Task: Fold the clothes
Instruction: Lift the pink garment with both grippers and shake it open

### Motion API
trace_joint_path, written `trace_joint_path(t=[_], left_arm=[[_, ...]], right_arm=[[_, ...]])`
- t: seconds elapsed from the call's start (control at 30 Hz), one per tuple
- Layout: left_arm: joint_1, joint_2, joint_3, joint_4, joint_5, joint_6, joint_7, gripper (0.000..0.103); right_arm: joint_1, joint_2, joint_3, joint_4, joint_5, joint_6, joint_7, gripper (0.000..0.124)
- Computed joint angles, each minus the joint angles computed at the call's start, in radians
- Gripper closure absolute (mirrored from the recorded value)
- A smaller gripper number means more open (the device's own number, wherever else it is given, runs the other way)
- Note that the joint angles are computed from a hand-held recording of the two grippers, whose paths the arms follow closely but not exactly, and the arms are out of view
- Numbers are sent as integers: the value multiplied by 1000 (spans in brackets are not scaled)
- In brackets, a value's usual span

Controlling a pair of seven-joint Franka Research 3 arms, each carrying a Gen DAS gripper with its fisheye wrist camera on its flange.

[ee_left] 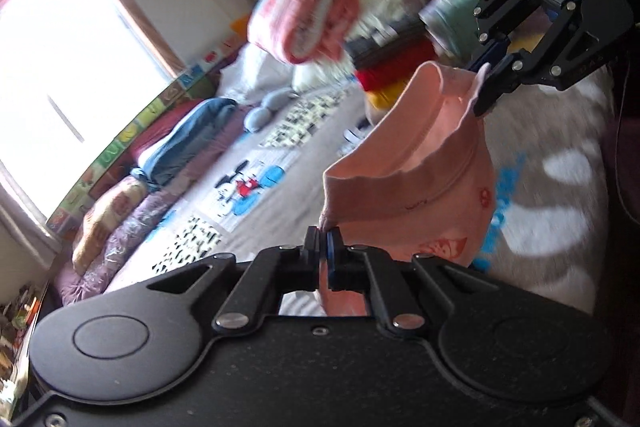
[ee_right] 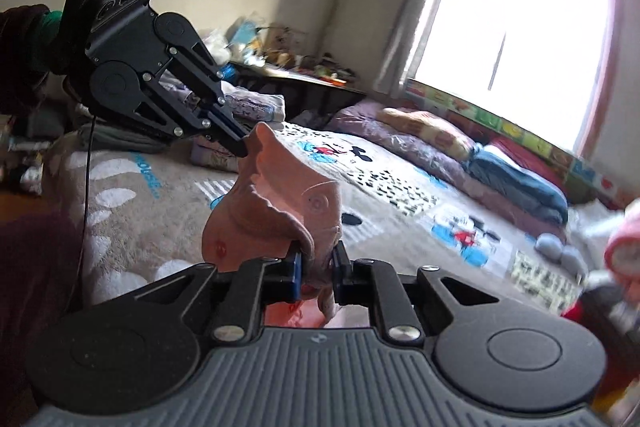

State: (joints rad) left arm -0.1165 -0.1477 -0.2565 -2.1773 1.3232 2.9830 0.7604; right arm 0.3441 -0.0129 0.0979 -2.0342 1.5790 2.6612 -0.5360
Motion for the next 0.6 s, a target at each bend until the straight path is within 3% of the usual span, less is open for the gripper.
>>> trace_joint_path(t=[0.17,0.3,0.6], left_arm=[[5,-10,7,40,-54,-1,44,101],[1,-2,15,71,-163,-9,163,101],[3,78,40,200,-337,-41,392,101]], right_arm=[[-8,38,-1,130,-363,-21,264,109],[-17,99,3,249,-595,-49,428,109],[-43,258,30,511,-863,-85,625,110]])
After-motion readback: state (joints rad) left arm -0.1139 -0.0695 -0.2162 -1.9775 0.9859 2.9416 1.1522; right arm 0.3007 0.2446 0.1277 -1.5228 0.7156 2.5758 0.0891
